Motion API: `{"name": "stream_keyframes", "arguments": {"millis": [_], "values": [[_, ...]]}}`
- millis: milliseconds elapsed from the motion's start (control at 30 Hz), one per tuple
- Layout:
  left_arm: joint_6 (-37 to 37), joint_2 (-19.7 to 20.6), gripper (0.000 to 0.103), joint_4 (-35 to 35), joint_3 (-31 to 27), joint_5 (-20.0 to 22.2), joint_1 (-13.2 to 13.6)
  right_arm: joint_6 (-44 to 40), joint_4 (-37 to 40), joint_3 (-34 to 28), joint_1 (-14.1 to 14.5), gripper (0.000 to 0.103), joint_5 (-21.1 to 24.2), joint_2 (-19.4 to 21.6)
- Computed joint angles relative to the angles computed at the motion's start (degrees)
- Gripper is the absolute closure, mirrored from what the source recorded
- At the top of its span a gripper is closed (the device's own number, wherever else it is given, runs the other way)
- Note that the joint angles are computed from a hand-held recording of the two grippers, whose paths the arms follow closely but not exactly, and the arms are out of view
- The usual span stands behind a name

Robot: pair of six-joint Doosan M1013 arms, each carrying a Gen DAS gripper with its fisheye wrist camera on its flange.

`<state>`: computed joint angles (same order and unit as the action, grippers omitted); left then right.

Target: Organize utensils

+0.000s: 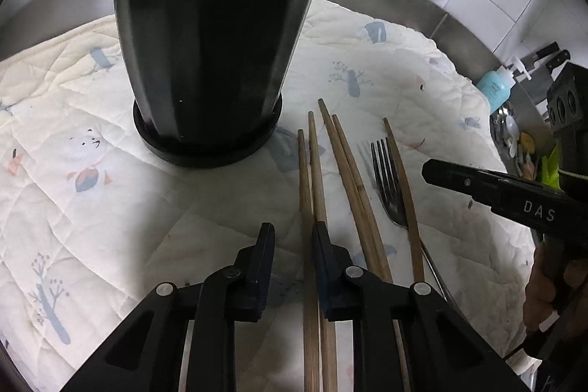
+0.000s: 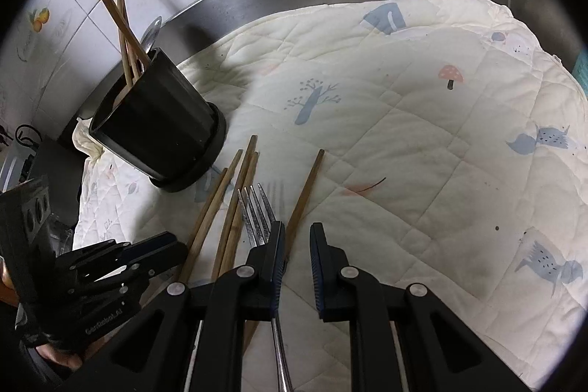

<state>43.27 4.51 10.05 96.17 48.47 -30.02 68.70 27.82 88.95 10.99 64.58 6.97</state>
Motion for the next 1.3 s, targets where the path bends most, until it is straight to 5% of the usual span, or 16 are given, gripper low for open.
{"name": "stream_keyframes", "arguments": {"millis": [267,567,1300], "values": [[1.5,2.2,0.081,3.9,-3.0,4.9,-1.5,0.2,-0.7,-0.1,0.2,0.087,-0.4,0.3],[1.5,4.9,0.094,8.2,-6.1,9.8,-2.7,1.5,-1.1,-0.6,0.3,0.086,0.1,1.0],[-5.5,-2.2,0.098,4.5,0.0,-1.2,-0.9,4.4,-7.9,-1.9,3.8,0.09,-2.1,2.6]]}}
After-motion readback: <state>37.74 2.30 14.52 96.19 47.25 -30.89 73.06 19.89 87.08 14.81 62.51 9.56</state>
